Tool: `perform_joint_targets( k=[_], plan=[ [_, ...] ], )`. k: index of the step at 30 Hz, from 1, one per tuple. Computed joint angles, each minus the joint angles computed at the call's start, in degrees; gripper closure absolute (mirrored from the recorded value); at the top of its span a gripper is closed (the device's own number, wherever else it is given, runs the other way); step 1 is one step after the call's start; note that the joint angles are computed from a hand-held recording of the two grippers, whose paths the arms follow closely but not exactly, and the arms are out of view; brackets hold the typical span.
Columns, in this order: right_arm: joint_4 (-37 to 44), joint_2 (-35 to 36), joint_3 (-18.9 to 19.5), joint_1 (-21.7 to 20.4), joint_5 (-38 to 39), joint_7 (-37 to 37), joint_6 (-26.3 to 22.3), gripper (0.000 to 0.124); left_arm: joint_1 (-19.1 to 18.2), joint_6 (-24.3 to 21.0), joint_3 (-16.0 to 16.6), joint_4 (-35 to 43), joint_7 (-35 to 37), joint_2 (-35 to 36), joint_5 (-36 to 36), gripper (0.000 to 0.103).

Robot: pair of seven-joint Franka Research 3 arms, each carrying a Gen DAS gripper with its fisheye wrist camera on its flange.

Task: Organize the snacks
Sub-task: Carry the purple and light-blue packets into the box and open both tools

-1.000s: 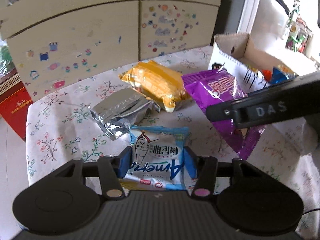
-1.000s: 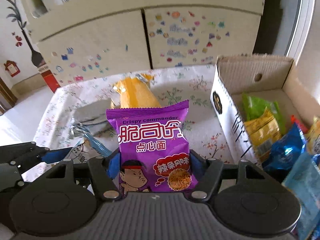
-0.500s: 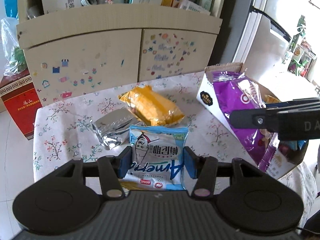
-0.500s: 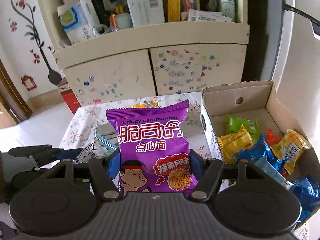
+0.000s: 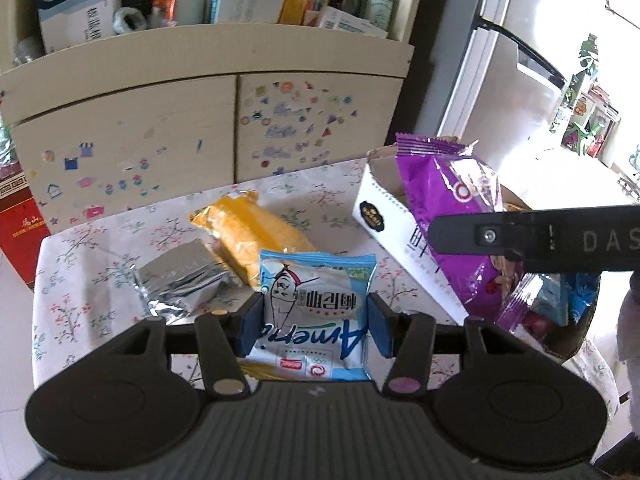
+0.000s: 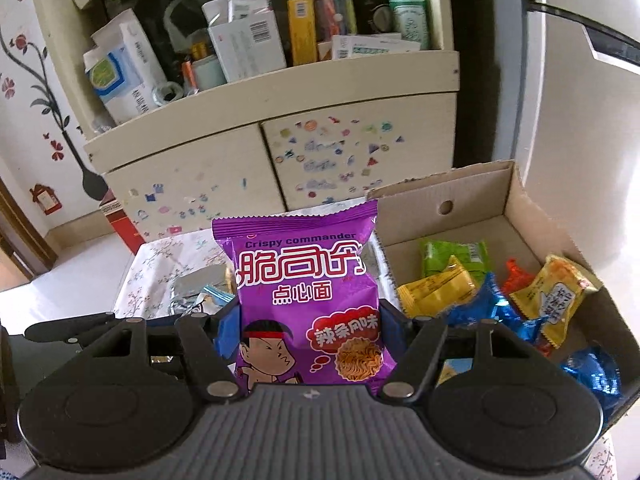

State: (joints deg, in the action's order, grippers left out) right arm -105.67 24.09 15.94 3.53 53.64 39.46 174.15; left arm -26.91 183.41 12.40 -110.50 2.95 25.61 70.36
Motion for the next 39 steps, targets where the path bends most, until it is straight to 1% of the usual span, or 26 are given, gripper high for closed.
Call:
perform_joint_targets(
  k=[5, 6, 8, 10, 13, 15, 18, 23, 28, 32, 34, 36, 39],
  plan=[
    [0.15, -0.57, 2.00, -2.52, 4.03, -3.35, 0.78, 0.050, -1.33, 1.24, 1.22, 2.00, -1.78, 1.15, 0.64, 0.050],
    [0.37, -0.63, 2.18, -2.88, 5.06, -4.02, 0.94, 0.050, -2.20, 1.87, 2.23, 2.60, -2.69, 1.54, 0.98, 0.050],
    [0.91, -0.77, 2.52, -3.73, 7.72, -5.34, 1.50, 0.050, -5.18, 3.80, 5.75, 4.07, -5.32, 2.63, 1.86, 0.050],
    [1.63, -0.89, 2.70, -4.64, 10.89, -6.59, 1.93, 0.050, -7.52, 6.01, 8.56, 5.35, -5.97, 3.89, 0.97, 0.050],
    [2.69, -1.04, 2.74, -5.79, 16.43, -9.49, 2.48, 0.050, -8.19, 7.37, 8.95, 6.94, -4.23, 5.25, -1.54, 0.050],
    [3.14, -1.20, 1.98, -5.74, 19.48, -11.02, 2.75, 0.050, -8.42, 7.92, 8.92, 7.88, -2.85, 6.03, -3.15, 0.050],
    [3.70, -1.29, 0.24, -4.97, 22.65, -12.00, 2.93, 0.050, -8.56, 8.81, 8.67, 9.29, -0.75, 7.17, -5.62, 0.050],
    [4.27, -1.71, -1.98, -3.81, 28.36, -15.09, 3.18, 0.050, -9.58, 10.02, 9.33, 10.83, 2.56, 8.77, -9.85, 0.050],
    [5.29, -1.56, -4.43, -2.20, 32.60, -15.59, 3.75, 0.050, -7.36, 8.46, 5.65, 13.36, 6.73, 10.17, -13.34, 0.050],
    [5.78, -1.24, -6.16, -0.98, 34.04, -13.77, 4.81, 0.050, -4.99, 7.51, 1.93, 16.27, 10.53, 11.93, -16.18, 0.050],
    [6.11, -0.79, -6.91, -0.28, 32.43, -11.06, 5.71, 0.050, -3.47, 6.50, -0.47, 17.99, 12.84, 12.99, -17.50, 0.049],
    [6.16, -0.60, -6.79, -0.44, 31.67, -9.21, 6.25, 0.050, -1.54, 5.18, -3.47, 19.94, 15.45, 14.24, -18.97, 0.049],
    [6.19, -0.02, -7.05, -0.36, 28.18, -4.02, 6.98, 0.050, 1.46, 3.42, -8.21, 22.68, 19.86, 16.23, -21.23, 0.049]
  ],
)
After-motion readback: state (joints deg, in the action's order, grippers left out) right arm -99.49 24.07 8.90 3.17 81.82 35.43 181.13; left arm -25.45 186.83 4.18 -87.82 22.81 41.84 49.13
